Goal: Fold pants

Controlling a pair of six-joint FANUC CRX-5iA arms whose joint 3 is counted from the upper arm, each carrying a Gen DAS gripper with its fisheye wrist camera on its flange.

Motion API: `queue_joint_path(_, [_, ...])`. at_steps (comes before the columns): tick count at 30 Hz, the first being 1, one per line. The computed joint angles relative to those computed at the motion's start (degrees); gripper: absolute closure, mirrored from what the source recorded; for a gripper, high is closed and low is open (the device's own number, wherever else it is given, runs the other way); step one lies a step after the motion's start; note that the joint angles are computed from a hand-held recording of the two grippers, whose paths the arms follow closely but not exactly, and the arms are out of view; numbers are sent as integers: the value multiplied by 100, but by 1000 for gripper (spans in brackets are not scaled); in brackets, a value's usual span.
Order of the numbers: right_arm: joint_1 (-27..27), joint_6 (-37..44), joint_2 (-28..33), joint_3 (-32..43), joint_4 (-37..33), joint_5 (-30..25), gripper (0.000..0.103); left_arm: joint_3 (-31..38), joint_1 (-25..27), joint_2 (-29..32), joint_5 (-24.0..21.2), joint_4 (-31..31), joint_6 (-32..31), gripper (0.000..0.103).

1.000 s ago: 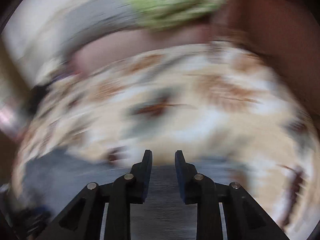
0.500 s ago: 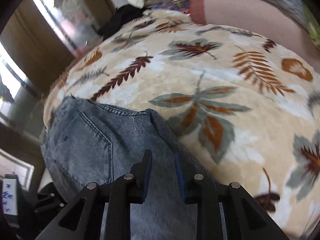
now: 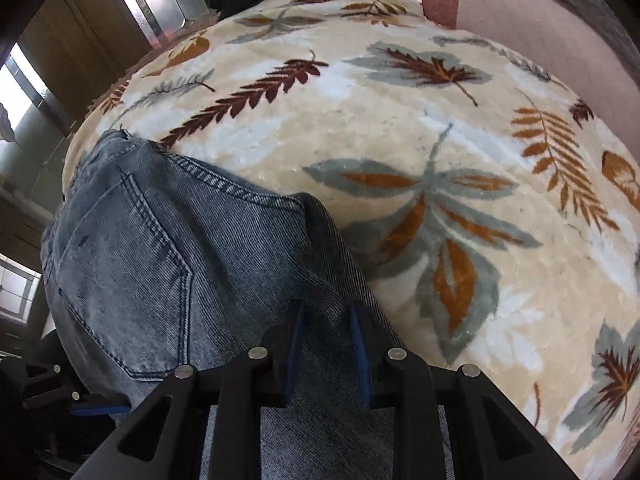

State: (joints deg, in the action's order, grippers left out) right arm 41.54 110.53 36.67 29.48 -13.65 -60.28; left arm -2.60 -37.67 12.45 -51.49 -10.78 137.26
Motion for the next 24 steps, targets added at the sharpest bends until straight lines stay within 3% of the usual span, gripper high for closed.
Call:
queue_joint_path(4, [127, -220, -243, -353, 345, 578, 101, -64, 62, -49, 37, 125, -19, 68])
queue_joint_path(11, [102, -813, -114, -316, 499, 917, 101, 3, 51, -51, -89, 40, 141, 68])
queue_joint_path(14, [213, -1499, 14, -517, 1121, 1191, 101, 176, -84, 52, -275, -206, 253, 67])
queue_joint_path(17, [26, -1679, -88, -470, 619, 1036, 100, 266, -158, 84, -415, -277, 237, 65])
queue_joint_path(21, [-241, -1608, -1024, -1417, 46, 1667, 100, 418, -271, 90, -623, -364, 422, 65])
queue_joint_path(24, [-429, -1781, -1794, -2318, 157, 1922, 100, 641, -468, 126, -822, -657, 542, 62])
